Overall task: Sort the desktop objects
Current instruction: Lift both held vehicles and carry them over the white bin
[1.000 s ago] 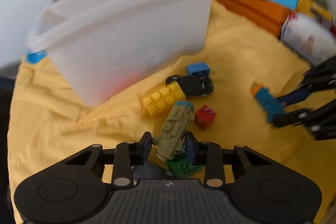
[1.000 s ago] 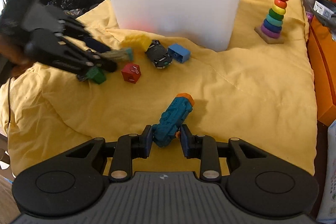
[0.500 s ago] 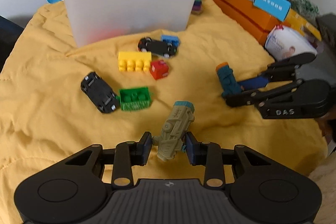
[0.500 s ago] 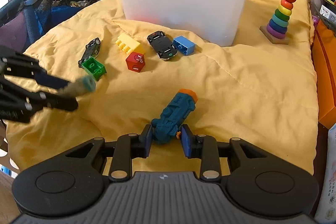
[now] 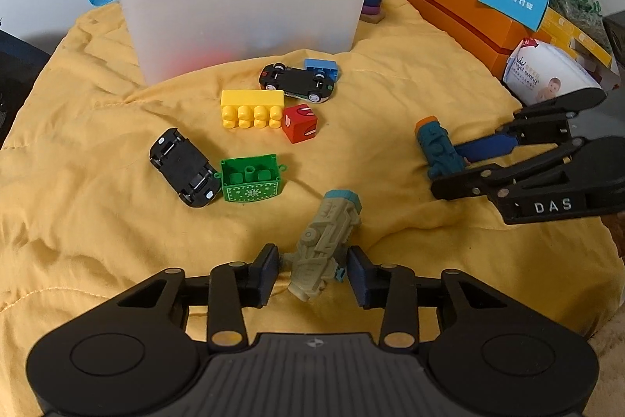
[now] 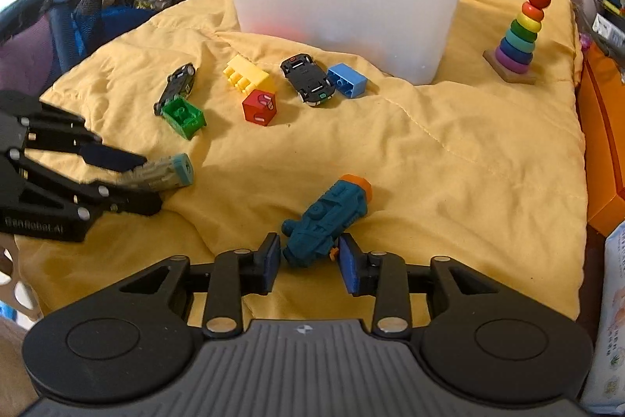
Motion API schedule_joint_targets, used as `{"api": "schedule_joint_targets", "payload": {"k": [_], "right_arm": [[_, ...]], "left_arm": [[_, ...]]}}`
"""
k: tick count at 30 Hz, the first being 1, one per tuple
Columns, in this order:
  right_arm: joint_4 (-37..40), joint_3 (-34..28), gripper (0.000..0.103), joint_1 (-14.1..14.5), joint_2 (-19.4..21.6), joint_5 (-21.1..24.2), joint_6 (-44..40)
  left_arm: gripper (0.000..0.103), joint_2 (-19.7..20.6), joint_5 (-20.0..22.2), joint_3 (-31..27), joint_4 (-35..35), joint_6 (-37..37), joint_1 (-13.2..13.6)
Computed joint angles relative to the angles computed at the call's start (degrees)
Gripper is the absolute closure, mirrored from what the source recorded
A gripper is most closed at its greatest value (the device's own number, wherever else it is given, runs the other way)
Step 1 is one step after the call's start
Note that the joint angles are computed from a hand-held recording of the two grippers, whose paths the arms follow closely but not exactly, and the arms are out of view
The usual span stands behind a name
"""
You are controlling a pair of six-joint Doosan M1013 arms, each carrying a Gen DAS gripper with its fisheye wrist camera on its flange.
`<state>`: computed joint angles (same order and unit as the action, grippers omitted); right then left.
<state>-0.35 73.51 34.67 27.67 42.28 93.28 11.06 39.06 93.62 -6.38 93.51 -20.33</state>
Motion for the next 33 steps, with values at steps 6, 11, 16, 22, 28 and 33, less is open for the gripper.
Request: {"api": "schedule_joint_targets", "payload": {"k": [6, 11, 16, 22, 28, 33], "right_arm": [[-0.20, -1.74, 0.053, 0.03, 1.06, 0.66, 2.26], [-0.72, -3.19, 0.047, 0.13, 1.95, 1.51, 3.92], [-0.99, -2.75, 0.045, 0.19, 1.78, 1.75, 4.22], [-1.79, -3.09, 0.044, -0.01, 1.96, 2.04, 6.60], [-2.89, -4.42, 0.036, 0.31, 3.09, 2.89, 5.82], [-1.79, -2.47, 0.047, 0.63, 2.06, 0.51, 2.01]], "left_arm": [[0.058, -0.01, 0.55, -0.20, -0.38, 0.49, 0.05], [0.057, 0.23, 1.34, -0.70, -1.67, 1.05, 0.36], [0.056, 0.24, 1.44, -0.70, -1.59, 1.46, 0.24], [0.061, 0.39, 1.45, -0.85, -1.59, 2.77, 0.17], [0.065, 0.19, 0.78, -0.52, -1.94, 3.76, 0.01], [0.065, 0.18, 1.00, -0.51, -3.23, 3.89, 0.33]]}}
